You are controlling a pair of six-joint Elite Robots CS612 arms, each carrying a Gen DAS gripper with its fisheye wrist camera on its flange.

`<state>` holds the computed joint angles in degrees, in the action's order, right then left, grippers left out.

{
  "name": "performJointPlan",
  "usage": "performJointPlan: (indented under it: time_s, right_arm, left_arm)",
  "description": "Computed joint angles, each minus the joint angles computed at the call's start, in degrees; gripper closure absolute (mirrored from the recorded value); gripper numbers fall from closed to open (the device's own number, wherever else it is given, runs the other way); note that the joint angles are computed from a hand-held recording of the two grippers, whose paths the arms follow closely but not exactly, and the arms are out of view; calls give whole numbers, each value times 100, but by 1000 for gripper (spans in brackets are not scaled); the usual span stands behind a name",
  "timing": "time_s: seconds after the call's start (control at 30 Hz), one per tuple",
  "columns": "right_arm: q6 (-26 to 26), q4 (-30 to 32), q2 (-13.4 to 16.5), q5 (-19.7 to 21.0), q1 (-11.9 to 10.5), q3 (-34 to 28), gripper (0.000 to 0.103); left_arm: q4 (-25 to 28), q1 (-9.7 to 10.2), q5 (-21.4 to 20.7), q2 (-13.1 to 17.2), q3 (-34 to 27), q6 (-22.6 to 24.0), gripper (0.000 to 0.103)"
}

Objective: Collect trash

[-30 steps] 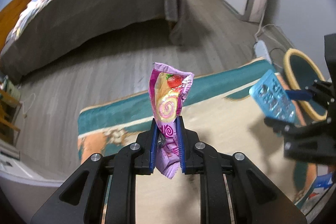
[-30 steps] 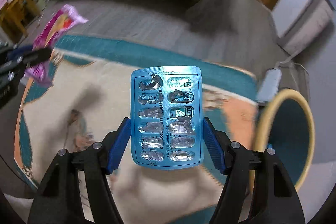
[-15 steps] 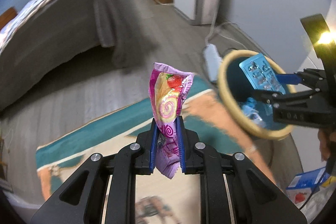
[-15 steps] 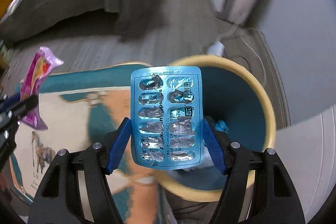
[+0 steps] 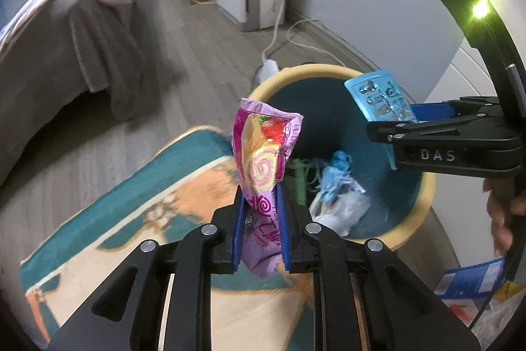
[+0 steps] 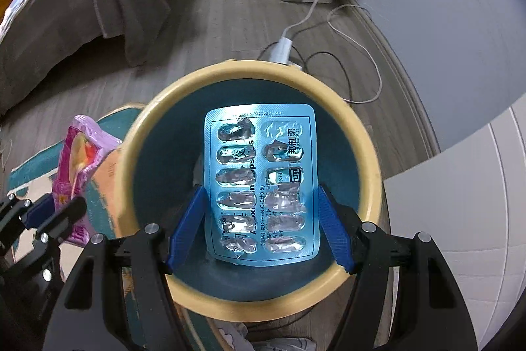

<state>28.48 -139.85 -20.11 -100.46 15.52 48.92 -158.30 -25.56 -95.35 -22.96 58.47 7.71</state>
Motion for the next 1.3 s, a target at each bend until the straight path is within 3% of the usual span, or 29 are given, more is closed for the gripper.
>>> performJointPlan:
  time_s: [0.1,0.17,0.2,0.23,0.37,0.47,0.53,0.63,0.8,1.0,1.3]
  right_arm:
    - [103,-218,-122,34,-59,248,30]
    - [182,-406,-234,75,-85,459,22]
    - [187,-461,-276,86,-91,531,21]
    - [184,-512,-367,56,-96,672,20]
    - [411,-711,-680,99,-139,1152,13]
    - [535,-1054,-908,118,-146,1552,8]
    - [430,-1267,-1022,22,-103,1752,6]
    - [309,-1475,-1138,-35,-46,1937,6]
    - [268,-1810,-1307,-187,40,2217,6]
    - [125,-1894,-1388,-342,108,2369,6]
    - [146,-1879,-1398,-483,171,2379,6]
  left_arm:
    - [-206,-25,-165,54,-62,-27,73]
    - [-406,-31,-307,81,-95,-165,57]
    - [-506,-33,-343,80,-91,-258,44]
    - [-619,-29,-415,76,-80,-342,38]
    - [-784,-25,-498,-52,69,-591,32]
    - [-1056,-36,-421,-277,382,-655,21]
    - [-1149,-60,-334,-408,550,-689,7]
    - [-1288,-98,-232,-607,851,-731,6]
    - [-1079,-248,356,-869,1216,-458,5]
    - [-1047,-297,779,-1060,1554,-599,5]
    - [-1306,-191,709,-1054,1569,-797,5]
